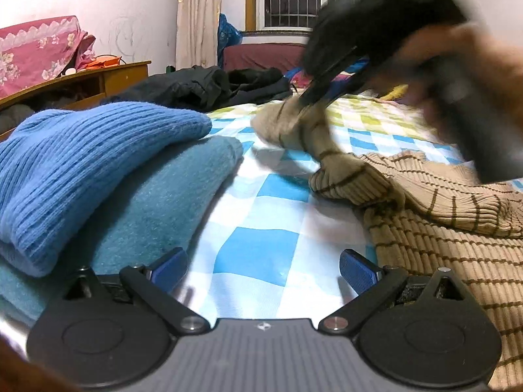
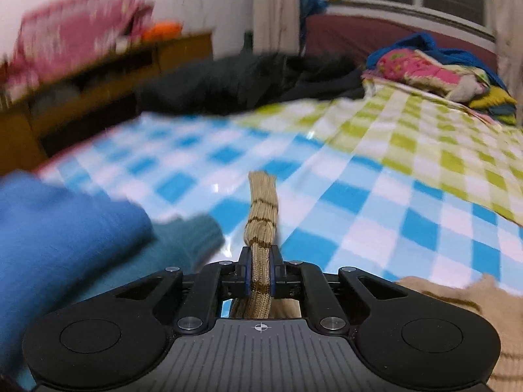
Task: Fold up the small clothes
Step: 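Carry the sleeve across the sweater body with the right gripper and release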
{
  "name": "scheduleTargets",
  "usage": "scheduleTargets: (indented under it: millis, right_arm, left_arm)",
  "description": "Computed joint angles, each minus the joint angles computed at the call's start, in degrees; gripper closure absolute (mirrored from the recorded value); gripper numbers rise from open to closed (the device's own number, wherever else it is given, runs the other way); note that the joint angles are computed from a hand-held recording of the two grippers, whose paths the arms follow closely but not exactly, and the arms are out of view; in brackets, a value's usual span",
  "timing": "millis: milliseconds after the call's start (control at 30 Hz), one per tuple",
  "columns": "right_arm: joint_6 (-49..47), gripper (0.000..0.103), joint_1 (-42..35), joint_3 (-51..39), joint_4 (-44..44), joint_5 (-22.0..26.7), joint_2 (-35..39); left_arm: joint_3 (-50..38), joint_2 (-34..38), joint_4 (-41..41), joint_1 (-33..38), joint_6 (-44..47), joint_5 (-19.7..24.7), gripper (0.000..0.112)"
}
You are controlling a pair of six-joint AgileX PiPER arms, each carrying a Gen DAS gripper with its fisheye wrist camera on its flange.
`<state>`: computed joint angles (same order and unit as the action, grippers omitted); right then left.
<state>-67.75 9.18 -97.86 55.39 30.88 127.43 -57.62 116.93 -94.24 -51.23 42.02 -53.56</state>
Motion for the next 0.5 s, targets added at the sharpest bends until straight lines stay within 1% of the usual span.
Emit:
scheduleTargets:
  millis: [67, 167, 267, 333, 367, 400, 433, 500]
  right_arm:
    - [-5.1, 0.094, -4.5, 5.4, 8.9, 3.7, -4.8]
    - [-14.7, 0.094, -14.7, 17.0, 23.9, 10.8, -13.1]
    - [-19.5, 0.094, -24.3, 24.5, 30.4, 15.5, -17.6]
    - [-21.9, 0.094, -31.0, 28.3, 34.1, 16.7, -18.7]
    - [-23.8, 0.094, -33.7, 30.0, 35.9, 16.5, -18.7]
    - [-26.5, 0.094, -36.0, 31.9, 37.7, 15.2, -18.7]
    - [-27.0, 0.093, -37.8, 32.8, 37.2, 14.1, -18.1]
    - [-24.0, 0.093, -40.7, 32.8, 32.7, 13.8, -15.9]
  left_arm:
    - [-0.2, 0.1, 0.4, -0.7, 0.0, -0.5, 0.009]
    - [-0.8, 0.6, 0.9, -2.4, 0.5, -1.7, 0.009]
    - [-2.7, 1.5, 0.6, -4.3, 2.7, -2.6, 0.009]
    - [-4.2, 2.2, 0.0, -5.4, 4.5, -2.9, 0.009]
    - [-4.8, 2.5, -0.2, -5.8, 5.2, -3.0, 0.009]
    - [-5.5, 3.0, -0.3, -6.4, 6.2, -3.1, 0.009]
    - [-6.3, 3.5, -0.5, -6.8, 7.4, -3.5, 0.009]
    - [-8.0, 4.9, -1.4, -7.9, 10.3, -4.7, 0.009]
